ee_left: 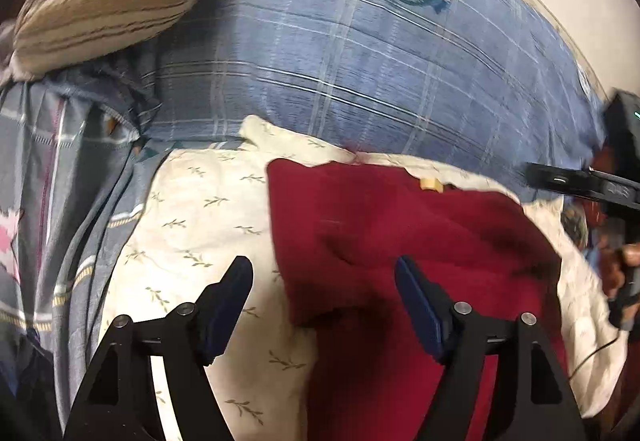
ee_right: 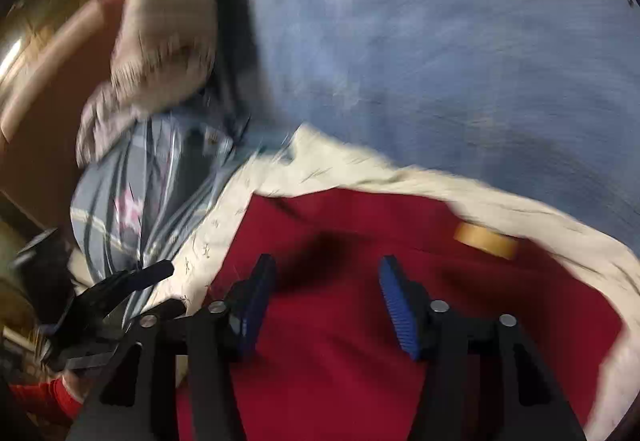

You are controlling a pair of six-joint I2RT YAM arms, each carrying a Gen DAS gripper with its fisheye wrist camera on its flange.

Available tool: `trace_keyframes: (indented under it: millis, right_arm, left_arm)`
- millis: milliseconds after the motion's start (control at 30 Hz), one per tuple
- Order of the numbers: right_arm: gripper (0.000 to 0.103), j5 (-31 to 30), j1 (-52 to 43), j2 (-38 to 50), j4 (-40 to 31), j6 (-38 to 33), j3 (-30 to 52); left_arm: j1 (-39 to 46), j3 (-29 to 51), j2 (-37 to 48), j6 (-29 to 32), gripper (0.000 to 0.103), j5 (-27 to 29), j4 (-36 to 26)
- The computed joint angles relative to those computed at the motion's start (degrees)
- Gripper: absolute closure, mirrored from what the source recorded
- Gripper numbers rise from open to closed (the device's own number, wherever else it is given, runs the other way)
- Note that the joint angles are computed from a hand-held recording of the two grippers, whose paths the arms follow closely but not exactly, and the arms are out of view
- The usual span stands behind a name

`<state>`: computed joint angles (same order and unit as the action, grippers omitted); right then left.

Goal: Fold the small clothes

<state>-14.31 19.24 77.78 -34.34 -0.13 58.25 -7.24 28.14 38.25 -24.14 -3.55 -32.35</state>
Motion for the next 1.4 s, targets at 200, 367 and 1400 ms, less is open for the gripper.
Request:
trace_keyframes:
  millis: [200,367,1400]
  right_arm:
    - [0.031,10.44,-18.06,-19.39,-4.21,-13.08,-13.63]
    - [0.038,16.45,-17.42,-19.19,0.9,-18.95,-21.54]
    - [0.069,15.34,-21.52,-0.68,18.59,0.12,-19.18]
  left_arm:
    - [4.39,2.02,11.3,0.51,0.03,5.49,7.37]
    - [5.82,3.76,22.54,0.24,0.03,5.09,14.48]
    - [5.25,4.75,29.93,-0.09,0.03,1.85,17.31]
